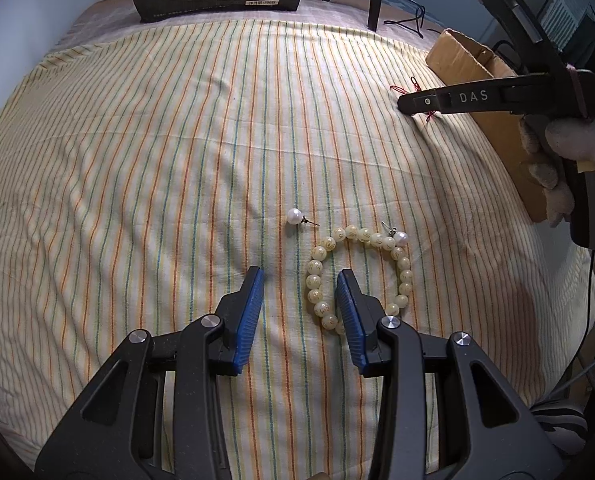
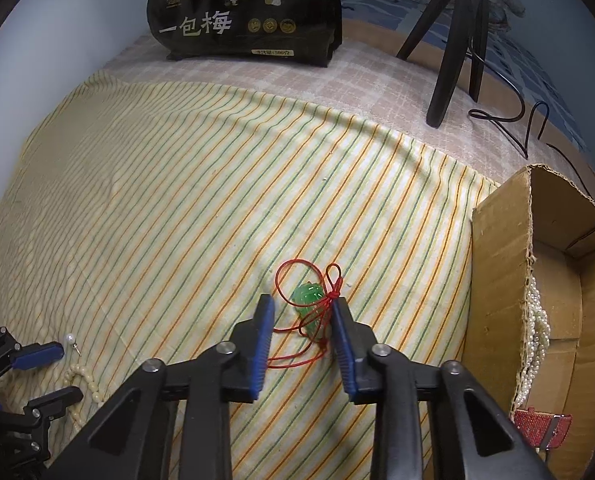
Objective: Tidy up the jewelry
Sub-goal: 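Close the left tool on the bead bracelet while the right tool grips the red cord, then carry the bead bracelet and jade pendant in both tools over the box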
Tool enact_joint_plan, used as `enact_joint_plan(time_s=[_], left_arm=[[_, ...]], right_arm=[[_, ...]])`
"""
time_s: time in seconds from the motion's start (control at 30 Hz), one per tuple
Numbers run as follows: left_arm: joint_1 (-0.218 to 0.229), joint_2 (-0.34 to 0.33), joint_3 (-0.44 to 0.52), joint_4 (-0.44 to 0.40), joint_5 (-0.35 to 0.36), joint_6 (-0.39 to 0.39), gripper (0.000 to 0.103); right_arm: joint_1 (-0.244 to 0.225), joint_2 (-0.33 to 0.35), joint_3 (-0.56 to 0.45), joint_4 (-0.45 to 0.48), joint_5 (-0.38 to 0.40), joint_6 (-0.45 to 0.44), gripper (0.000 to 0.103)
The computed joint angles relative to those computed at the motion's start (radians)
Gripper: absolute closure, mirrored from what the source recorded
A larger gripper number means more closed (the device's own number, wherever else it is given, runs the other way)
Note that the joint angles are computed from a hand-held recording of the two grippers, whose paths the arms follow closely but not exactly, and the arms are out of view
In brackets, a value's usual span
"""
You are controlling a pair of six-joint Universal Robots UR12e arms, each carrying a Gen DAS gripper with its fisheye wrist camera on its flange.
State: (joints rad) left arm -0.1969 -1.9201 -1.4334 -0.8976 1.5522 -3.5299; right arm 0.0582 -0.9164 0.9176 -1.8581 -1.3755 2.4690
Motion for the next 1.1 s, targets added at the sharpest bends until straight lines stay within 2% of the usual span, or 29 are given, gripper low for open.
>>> enact_joint_plan(time_s=[0.27, 0.47, 0.7, 1.1], left_arm=[[0.002, 0.000, -0.005, 0.009, 0.022, -0.011, 0.095], [0.007, 0.011, -0.017, 0.026, -0.003, -0.030, 0.098], [0.016, 0.036, -0.036, 0.038, -0.037, -0.059, 0.098], [0.006, 0.067, -0.039, 0.052, -0.022, -0.063, 0.098]], right_arm=[[-0.001, -0.009, 0.018, -0.020, 0.000, -0.010, 0.089], [-0.003, -0.022, 0.042, -0.045, 0.005, -0.007, 0.091], [-0.014, -0.038, 0.058, -0.045, 0.045, 0.004, 0.091], [-0.045, -0.103, 0.124, -0.067, 0.136, 0.014, 0.091]])
